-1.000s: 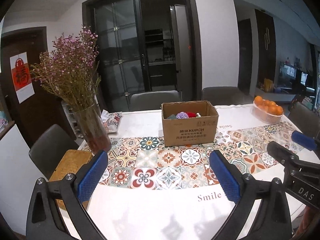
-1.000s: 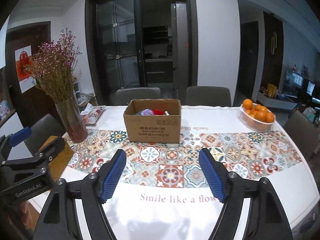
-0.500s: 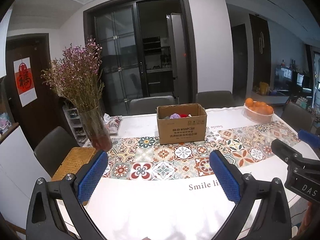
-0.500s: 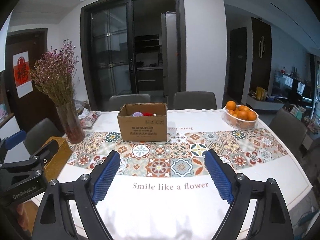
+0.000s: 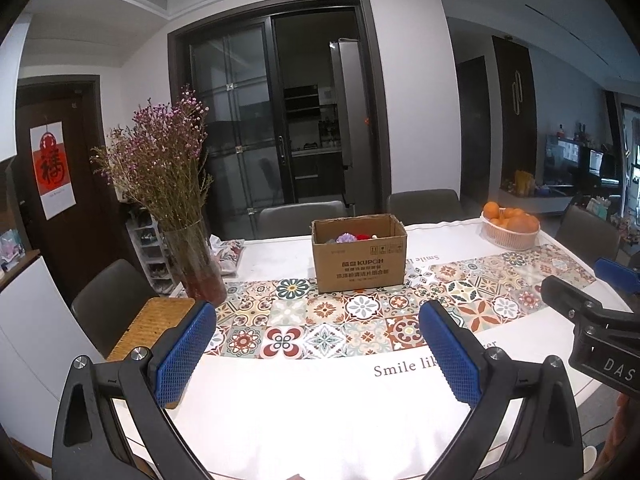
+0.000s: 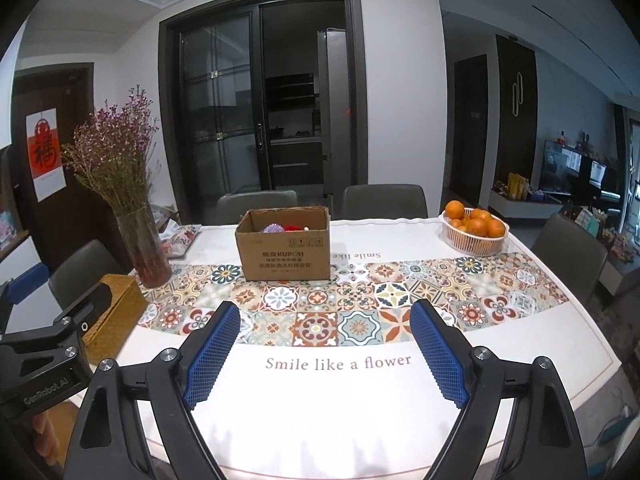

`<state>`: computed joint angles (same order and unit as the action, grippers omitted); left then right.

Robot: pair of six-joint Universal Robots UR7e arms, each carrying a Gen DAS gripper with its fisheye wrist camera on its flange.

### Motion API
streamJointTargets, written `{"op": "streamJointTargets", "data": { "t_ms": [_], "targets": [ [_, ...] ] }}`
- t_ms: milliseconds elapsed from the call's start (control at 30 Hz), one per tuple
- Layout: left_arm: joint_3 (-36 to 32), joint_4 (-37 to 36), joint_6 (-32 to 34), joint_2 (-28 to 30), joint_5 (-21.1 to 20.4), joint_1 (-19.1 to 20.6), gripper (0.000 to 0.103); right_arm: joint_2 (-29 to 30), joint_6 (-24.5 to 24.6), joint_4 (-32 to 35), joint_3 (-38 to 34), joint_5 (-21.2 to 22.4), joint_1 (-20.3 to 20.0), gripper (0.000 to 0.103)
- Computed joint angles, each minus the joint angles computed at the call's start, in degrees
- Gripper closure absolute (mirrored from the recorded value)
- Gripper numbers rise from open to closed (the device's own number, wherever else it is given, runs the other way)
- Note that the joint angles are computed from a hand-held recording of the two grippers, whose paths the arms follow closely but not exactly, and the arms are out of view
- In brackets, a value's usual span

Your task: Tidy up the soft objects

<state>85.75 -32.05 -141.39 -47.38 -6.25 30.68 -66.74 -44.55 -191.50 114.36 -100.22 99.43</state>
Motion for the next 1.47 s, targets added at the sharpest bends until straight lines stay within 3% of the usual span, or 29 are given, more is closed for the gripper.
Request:
{"op": "streamJointTargets", "data": {
  "t_ms": [100,467,767,1233,1467],
  "targets": [
    [-0.2,0.9,-0.8,0.2,0.0,-0.1,0.000,-0.1,-0.2,0.0,0.1,-0.1,0.0,0.015],
    [3.2,-9.4,8.0,-1.6,-0.3,-0.3,0.000,-0.8,0.0,0.4,0.6,-0.7,-0.4,0.015],
    [2.3,-4.1,3.1,-1.0,-0.9,-0.7,0.000,-1.1,-0.6,0.0,1.2,-0.3,-0.4,0.015],
    [7.5,-20.5,16.2,-3.8,-0.9,-0.8,0.000,-1.5,-1.7,-0.3,1.6,-0.7,-0.1,0.015],
    [7.3,-19.9,15.6,-3.6,-1.0,-0.8,0.000,-1.6,-1.6,0.0,1.6,-0.5,-0.3,0.015]
  ]
}}
